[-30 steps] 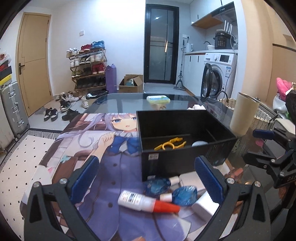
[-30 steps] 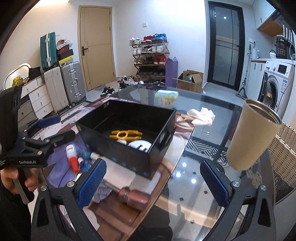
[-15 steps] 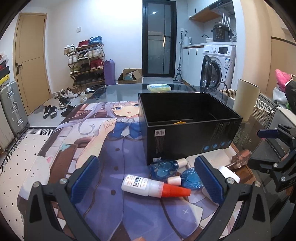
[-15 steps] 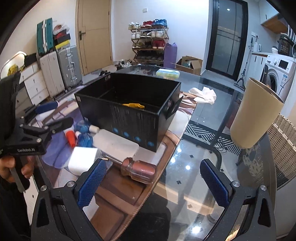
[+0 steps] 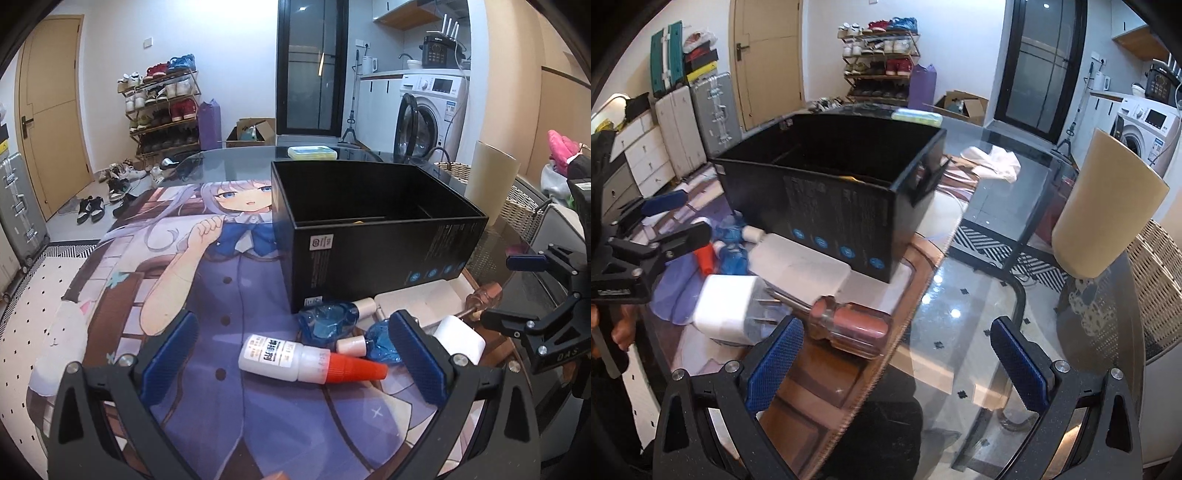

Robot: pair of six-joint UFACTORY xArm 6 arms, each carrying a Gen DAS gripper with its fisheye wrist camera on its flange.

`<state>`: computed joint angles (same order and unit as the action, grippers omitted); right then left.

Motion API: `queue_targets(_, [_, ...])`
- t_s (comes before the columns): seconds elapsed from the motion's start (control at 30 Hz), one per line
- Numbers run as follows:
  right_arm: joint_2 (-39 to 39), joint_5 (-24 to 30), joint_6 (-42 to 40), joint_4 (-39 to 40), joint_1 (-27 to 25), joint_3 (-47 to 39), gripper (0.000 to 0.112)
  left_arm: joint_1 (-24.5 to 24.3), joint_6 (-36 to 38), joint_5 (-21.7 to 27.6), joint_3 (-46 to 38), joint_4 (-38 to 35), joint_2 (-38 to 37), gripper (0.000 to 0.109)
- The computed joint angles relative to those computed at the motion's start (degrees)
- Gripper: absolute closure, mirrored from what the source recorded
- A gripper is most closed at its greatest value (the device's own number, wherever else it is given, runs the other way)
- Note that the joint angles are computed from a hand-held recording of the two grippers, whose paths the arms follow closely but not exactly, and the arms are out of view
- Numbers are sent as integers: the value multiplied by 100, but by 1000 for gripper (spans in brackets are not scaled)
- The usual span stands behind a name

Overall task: Organize rigid objects
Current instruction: 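Withdraw both tools and move the right tool toward the red-handled screwdriver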

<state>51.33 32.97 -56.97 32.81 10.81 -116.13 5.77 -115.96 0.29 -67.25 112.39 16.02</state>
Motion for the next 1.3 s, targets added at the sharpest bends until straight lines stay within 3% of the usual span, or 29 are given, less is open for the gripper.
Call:
queue_targets(0.13, [102,-1,97,-167,-41,-147,10,-24,-192,7,-17,212,-4,6])
queue_targets(0.2, [133,-76,227,-281,-56,-176,10,11,363,-15,35,-323,20,6])
queue_targets(0.3, [124,-342,245,-325,-60,-100,10,41,625,-61,45,-571,45,6])
queue_targets(0.5, [206,307,102,41,-66,-355,10,60,1594,-39,145,-1493,86,6])
queue_targets(0.7, [354,498,307,-109,54,-574,10,80,1425,-33,133,-1390,90,6])
queue_targets(0.83, [449,543,566,-254,112,-715,10,120,1700,-100,160,-1675,113,6])
queue_targets(1.03, [624,722,933,-480,120,-985,10,98,1367,-13,133,-1366,94,6])
queue_targets(1.23, [817,845,1209,-581,110,-1311,10,95,1677,7,185,-1681,96,6])
queue_targets(1.3, [759,833,1047,-458,104,-1225,19,107,1725,-26,188,-1738,102,6])
